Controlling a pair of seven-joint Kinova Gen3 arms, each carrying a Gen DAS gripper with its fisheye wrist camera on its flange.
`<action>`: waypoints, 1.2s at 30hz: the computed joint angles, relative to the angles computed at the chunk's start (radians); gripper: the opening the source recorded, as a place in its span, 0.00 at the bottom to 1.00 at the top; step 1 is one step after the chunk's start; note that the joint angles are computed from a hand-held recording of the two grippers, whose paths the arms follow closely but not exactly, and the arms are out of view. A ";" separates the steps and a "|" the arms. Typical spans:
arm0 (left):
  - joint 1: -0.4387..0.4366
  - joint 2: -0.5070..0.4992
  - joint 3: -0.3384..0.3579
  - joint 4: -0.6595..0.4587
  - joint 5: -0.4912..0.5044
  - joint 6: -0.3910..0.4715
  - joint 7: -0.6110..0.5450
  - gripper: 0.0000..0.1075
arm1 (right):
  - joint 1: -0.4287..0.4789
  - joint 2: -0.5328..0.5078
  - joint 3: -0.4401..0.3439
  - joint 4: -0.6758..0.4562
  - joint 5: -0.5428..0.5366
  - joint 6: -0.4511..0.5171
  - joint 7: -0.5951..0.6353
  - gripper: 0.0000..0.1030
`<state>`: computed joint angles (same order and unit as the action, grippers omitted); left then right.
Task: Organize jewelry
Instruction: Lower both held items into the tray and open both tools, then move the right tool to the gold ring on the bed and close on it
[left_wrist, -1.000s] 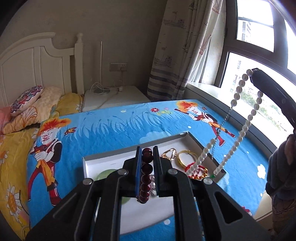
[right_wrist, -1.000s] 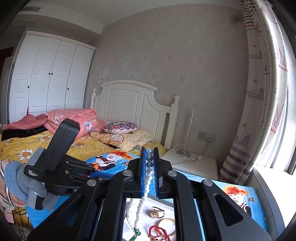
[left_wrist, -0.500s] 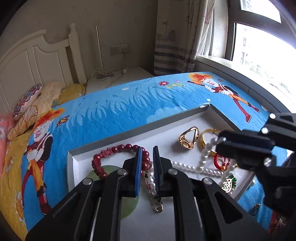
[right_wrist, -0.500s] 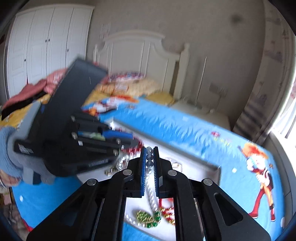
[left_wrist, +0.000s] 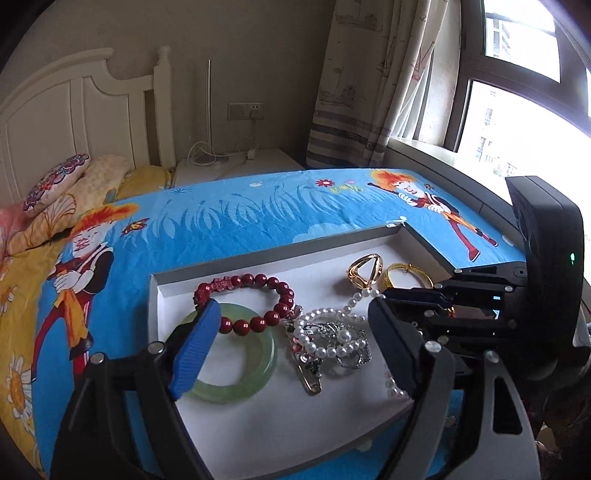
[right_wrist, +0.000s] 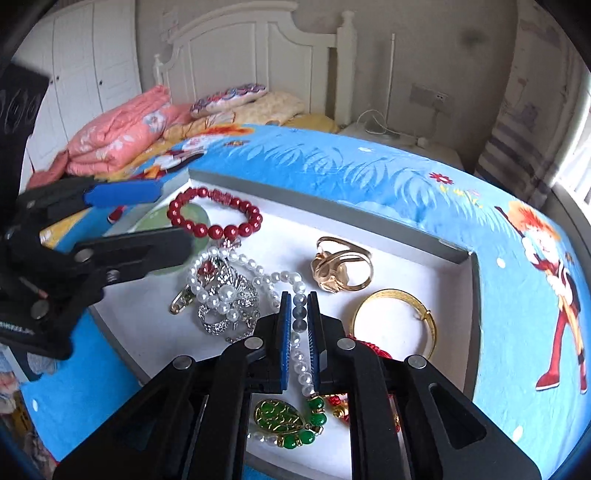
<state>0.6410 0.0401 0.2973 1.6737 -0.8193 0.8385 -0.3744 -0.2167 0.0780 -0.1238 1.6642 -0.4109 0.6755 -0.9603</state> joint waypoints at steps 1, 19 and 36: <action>0.017 -0.006 0.010 0.009 -0.041 0.028 0.038 0.83 | 0.037 -0.001 -0.016 0.001 -0.041 0.010 0.028 0.13; 0.284 0.095 0.050 -0.041 -0.171 0.422 0.203 0.91 | 0.177 -0.172 0.202 0.224 -0.559 0.119 0.467 0.64; 0.175 -0.089 0.059 0.167 -0.077 0.177 0.453 0.91 | 0.194 -0.261 0.241 0.322 -0.517 0.116 0.579 0.67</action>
